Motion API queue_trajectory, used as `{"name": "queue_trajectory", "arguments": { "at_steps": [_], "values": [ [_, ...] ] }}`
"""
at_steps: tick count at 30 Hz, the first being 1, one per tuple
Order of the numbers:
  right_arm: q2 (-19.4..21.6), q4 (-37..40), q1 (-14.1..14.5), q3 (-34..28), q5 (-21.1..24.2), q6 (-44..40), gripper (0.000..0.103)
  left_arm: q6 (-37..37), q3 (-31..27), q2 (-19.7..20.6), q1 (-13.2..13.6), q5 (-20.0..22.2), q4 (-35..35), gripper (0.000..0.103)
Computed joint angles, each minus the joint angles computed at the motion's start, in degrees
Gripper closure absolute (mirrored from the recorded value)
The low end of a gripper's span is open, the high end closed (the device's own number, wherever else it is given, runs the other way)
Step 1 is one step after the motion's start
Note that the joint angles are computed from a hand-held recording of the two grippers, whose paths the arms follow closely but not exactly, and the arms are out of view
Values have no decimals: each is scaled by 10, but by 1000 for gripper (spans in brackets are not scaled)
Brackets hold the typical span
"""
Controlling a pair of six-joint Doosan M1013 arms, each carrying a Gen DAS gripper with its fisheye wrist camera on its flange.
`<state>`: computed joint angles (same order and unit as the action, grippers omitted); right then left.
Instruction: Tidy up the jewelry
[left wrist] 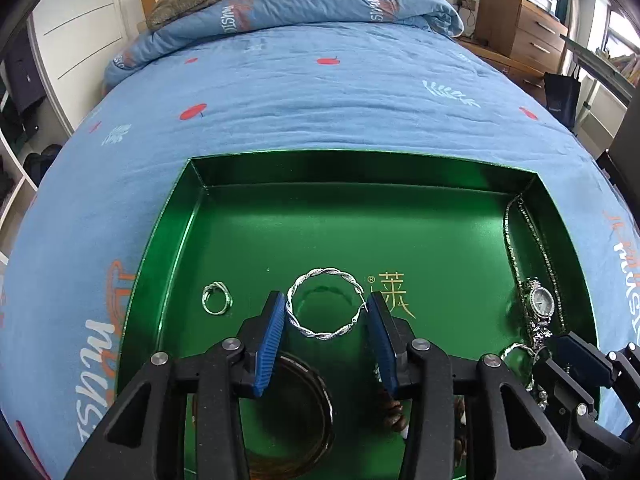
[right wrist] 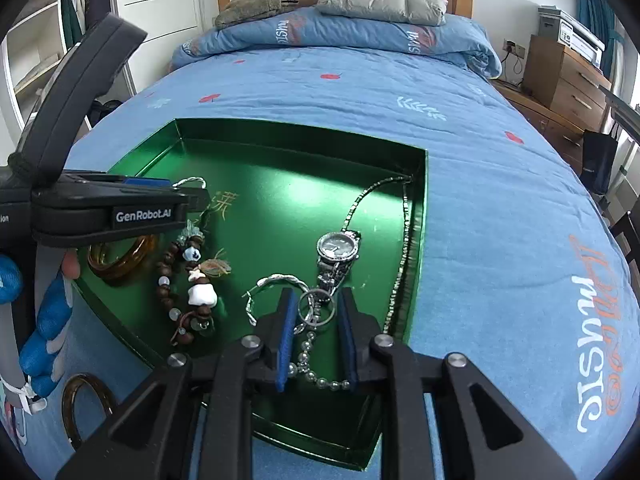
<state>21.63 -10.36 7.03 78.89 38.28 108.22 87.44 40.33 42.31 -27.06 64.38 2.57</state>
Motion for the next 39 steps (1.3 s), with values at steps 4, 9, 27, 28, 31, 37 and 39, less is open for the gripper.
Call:
{"name": "queue_trajectory", "arguments": {
  "at_steps": [4,9,27,28,31,37,39],
  "values": [
    [-24,-19,4,18,-12,21,68,11,59,-46,10,-47,-24,40],
    [-72,-51,18,52,-31,53,68,13,140,-116,24,-104,-29,35],
    [-227,-193,138,180,-36,244,68,-55,471,-389,58,-276,59,24],
    [-232,-203,145,185,-33,257,68,-57,482,-399,59,-281,62,24],
    [-243,-220,161,193,-24,284,67,-63,507,-424,63,-290,68,24],
    [-253,-253,189,203,-10,323,63,-68,539,-456,67,-301,74,18],
    [-256,-261,197,205,-6,336,62,-65,548,-464,68,-302,69,17]
  ]
}}
